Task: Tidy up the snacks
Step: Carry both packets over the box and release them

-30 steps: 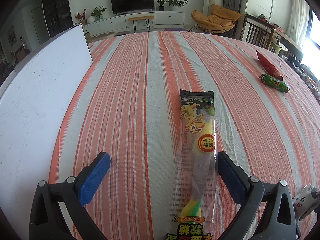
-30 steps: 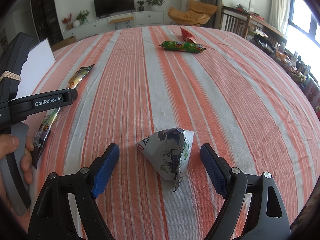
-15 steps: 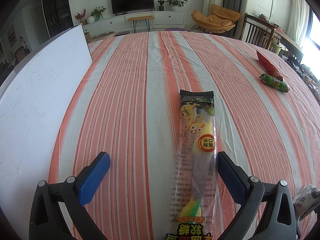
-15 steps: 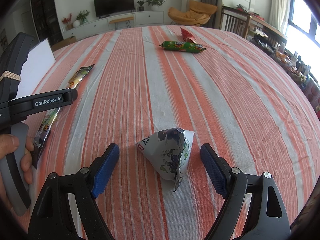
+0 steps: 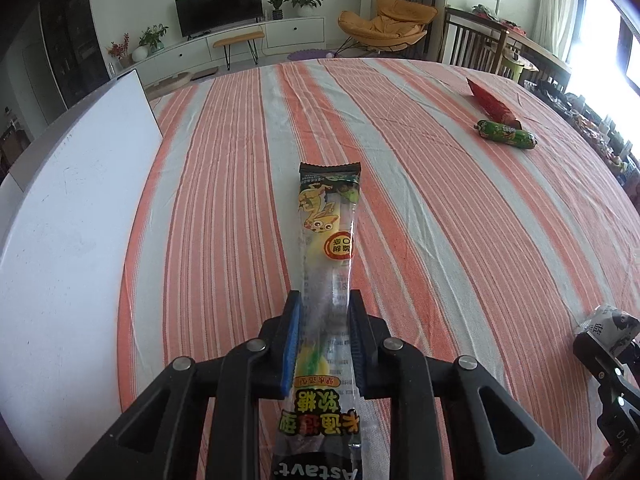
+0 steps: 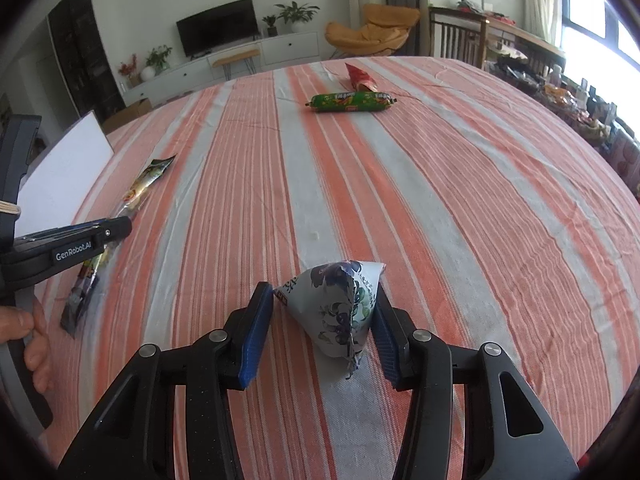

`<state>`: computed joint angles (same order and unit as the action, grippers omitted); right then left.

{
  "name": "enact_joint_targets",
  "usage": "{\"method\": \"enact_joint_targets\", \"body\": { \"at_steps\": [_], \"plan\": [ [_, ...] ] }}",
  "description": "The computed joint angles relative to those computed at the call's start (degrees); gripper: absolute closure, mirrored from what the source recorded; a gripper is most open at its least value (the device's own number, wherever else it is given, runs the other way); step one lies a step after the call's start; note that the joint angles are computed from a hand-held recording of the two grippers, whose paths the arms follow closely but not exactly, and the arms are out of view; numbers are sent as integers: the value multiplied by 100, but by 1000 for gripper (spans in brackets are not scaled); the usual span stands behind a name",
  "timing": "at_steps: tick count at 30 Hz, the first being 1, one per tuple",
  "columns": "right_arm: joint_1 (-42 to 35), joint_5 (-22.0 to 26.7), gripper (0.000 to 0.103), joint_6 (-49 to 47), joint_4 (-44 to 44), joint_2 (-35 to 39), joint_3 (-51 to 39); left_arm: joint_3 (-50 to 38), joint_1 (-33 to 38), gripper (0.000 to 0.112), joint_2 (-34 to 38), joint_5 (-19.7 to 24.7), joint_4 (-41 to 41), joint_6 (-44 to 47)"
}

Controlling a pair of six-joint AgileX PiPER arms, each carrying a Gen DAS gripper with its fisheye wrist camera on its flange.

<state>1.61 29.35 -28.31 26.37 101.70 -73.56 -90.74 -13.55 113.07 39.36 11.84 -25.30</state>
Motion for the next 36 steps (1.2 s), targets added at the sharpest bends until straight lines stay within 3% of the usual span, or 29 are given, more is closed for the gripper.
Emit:
{"method": "enact_joint_targets", "body": {
  "at_steps": [6, 11, 15, 18, 21, 25, 27, 31, 32, 34, 35, 36],
  "plan": [
    [-869, 430, 54, -2702, 3356, -473, 547, 1875, 204, 99, -1536, -1122, -2268, 1489],
    [-1208, 892, 54, -2704, 3865, -336, 494, 2852, 223, 99, -2867, -1164, -3668, 2688],
    [-1229, 1063, 54, -2649, 3795, -316, 439, 3202, 688, 99, -3804, -495, -4711, 3374],
    [-1035, 1300, 54, -2202, 3164, -287, 198, 3332, 1404, 99, -4601, 219, -5336, 3817],
    [-682, 1718, 54, -1697, 2743, -396, -53, 3294, 2735, 99, -5301, 1173, -5895, 4388],
    [370, 2230, 54, -1141, 2393, -669, -716, 2982, 4837, 98, -5446, 2292, -6176, 5041],
    [1053, 2548, 54, -809, 2284, -676, -1247, 2903, 5740, 98, -5358, 2494, -6106, 5366],
    [2439, 3186, 54, -94, 1944, -319, -2440, 3010, 6781, 98, -5067, 2245, -5611, 5693],
    [2692, 3316, 52, 35, 1892, -190, -2651, 3063, 6926, 95, -4976, 2147, -5421, 5754],
    [3216, 3675, 48, 469, 1530, 207, -3164, 3245, 6974, 63, -4802, 1793, -4886, 5670],
    [3391, 3889, 35, 642, 1351, 422, -3411, 3348, 6934, 52, -4765, 1585, -4611, 5503],
    [3508, 4008, 31, 727, 1227, 575, -3533, 3387, 7024, 40, -4695, 1477, -4478, 5469]
  ]
}}
